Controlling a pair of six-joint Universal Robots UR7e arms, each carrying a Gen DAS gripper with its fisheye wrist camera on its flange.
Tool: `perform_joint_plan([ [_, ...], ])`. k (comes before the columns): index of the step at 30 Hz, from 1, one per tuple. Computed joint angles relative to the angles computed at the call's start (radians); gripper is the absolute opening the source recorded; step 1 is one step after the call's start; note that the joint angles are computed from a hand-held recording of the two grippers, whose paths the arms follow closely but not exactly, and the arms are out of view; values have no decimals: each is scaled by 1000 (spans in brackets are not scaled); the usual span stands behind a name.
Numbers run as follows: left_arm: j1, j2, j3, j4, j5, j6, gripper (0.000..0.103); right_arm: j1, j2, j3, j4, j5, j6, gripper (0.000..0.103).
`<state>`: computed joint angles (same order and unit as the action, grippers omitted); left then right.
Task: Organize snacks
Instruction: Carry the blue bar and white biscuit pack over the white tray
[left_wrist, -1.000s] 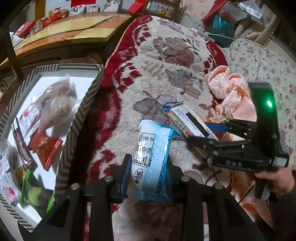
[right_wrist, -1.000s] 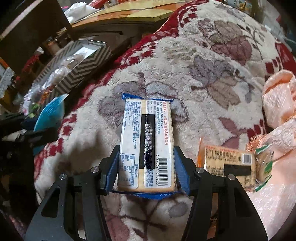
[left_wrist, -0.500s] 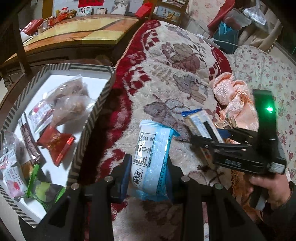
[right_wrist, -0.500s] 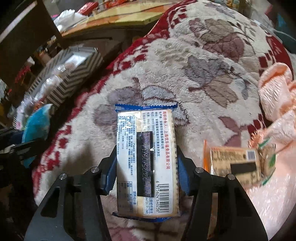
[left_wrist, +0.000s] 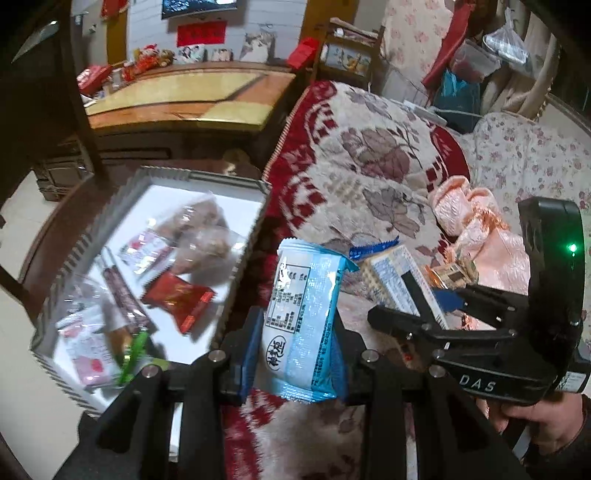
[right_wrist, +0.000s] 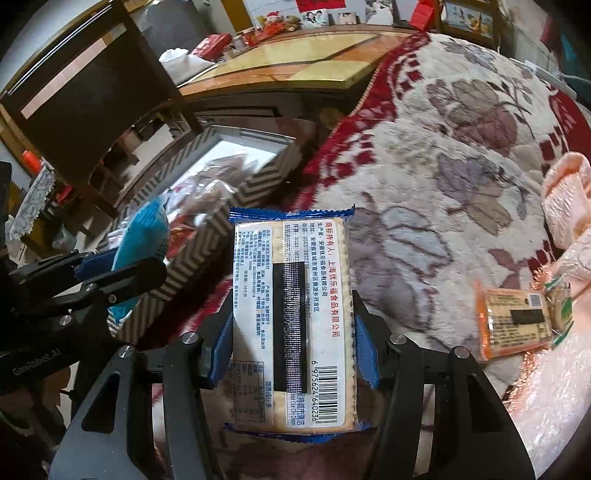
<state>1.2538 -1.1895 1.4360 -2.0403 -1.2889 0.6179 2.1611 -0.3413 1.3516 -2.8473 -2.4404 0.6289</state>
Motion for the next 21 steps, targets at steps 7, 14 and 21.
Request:
perform_joint_plan([
  [7, 24, 12, -58, -16, 11, -14, 35, 10, 65, -138, 46, 31, -60, 55],
  [14, 48, 42, -122, -27, 29, -34, 35, 11, 128, -276, 117, 56, -109, 55],
  [21, 69, 69, -168, -32, 58, -49, 35, 10, 176, -376, 173, 75, -136, 55],
])
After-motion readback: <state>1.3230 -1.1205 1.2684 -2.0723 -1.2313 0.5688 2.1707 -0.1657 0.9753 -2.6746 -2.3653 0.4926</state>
